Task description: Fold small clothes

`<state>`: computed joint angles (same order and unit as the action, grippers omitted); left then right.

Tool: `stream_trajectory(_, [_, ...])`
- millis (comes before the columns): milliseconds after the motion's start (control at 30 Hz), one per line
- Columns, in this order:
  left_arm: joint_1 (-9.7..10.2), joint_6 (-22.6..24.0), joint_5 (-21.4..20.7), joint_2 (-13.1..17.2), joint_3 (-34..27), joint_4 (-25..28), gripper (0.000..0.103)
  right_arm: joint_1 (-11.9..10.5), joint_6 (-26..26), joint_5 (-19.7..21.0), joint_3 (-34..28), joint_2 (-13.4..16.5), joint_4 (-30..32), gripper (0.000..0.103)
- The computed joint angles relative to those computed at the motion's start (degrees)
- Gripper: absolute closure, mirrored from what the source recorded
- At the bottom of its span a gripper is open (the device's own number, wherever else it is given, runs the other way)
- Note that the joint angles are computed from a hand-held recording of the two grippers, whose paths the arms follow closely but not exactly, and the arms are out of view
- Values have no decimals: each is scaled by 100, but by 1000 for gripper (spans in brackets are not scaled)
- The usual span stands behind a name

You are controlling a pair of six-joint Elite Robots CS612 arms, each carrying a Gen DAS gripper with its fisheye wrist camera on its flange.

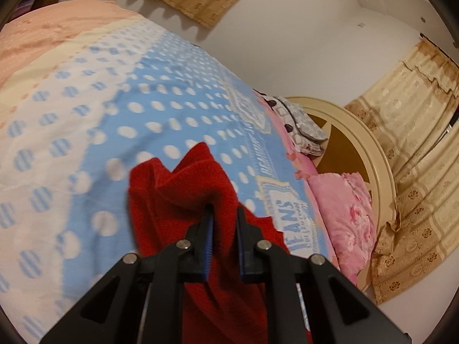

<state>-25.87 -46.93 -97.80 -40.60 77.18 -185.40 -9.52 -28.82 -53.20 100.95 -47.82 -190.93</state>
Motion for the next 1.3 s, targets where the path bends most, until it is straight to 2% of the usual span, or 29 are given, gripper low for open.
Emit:
stream_trajectory(267, [-159,299,-218,290,-607,347,89,-282,215,47,12,-34,6,97])
stream_trajectory(767, [-393,757,-538,760,-1563,1313,89,-602,630,-132,-173,109,252,97])
stream_trajectory(1033, [-553,1254,-428,864,-1848,1843,89,-750,827,-98,-165,171,512,97])
stream_trajectory(1300, [-704,1824,-95,924,-2008,2228,89,-873,1056,-5,-150,225,864,97])
